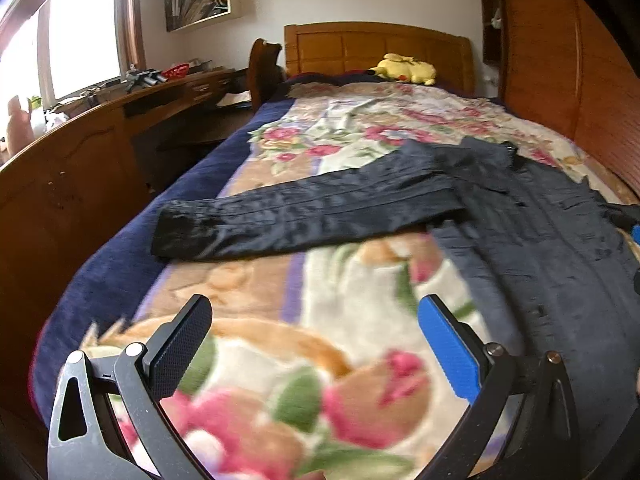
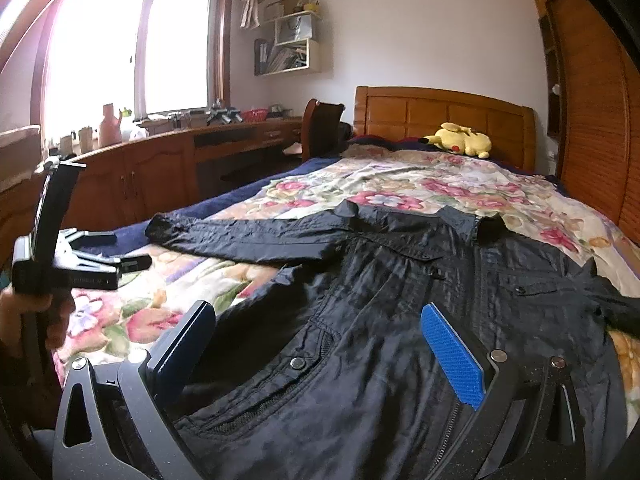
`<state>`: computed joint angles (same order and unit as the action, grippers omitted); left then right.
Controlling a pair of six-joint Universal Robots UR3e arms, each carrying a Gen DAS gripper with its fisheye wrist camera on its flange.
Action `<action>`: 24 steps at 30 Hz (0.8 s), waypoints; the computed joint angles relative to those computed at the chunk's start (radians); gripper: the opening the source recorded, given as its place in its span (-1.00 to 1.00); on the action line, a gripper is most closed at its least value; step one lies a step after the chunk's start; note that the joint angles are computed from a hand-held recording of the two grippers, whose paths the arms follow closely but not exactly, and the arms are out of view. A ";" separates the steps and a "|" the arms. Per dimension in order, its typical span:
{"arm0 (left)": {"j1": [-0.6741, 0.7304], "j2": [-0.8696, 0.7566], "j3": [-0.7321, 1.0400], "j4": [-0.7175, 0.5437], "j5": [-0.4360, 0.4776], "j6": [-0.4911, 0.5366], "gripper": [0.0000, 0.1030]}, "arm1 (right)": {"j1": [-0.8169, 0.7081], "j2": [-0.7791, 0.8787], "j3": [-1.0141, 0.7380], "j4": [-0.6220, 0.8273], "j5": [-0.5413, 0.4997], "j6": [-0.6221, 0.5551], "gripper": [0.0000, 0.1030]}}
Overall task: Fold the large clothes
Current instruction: 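Move the left tool to the jacket sleeve cuff nearest it and grasp it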
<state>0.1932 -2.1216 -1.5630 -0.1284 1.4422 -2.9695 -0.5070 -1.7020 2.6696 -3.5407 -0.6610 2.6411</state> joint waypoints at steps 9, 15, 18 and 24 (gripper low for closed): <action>0.127 -0.071 0.092 -0.056 -0.069 0.018 1.00 | 0.261 0.183 -0.200 -0.048 -0.239 0.082 0.96; 0.162 -0.152 0.201 -0.085 -0.051 0.060 0.93 | 0.371 0.268 -0.312 -0.015 -0.332 0.107 0.96; 0.176 -0.201 0.293 -0.149 -0.044 0.067 0.84 | 0.391 0.300 -0.339 0.000 -0.347 0.100 0.96; 0.206 -0.331 0.556 -0.320 -0.051 0.046 0.66 | 0.379 0.305 -0.357 0.051 -0.325 0.105 0.96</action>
<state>0.3989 -2.4522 -1.0072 -0.4486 1.3908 -2.9238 -0.1279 -1.3968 2.3125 -3.4900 -0.9856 2.7459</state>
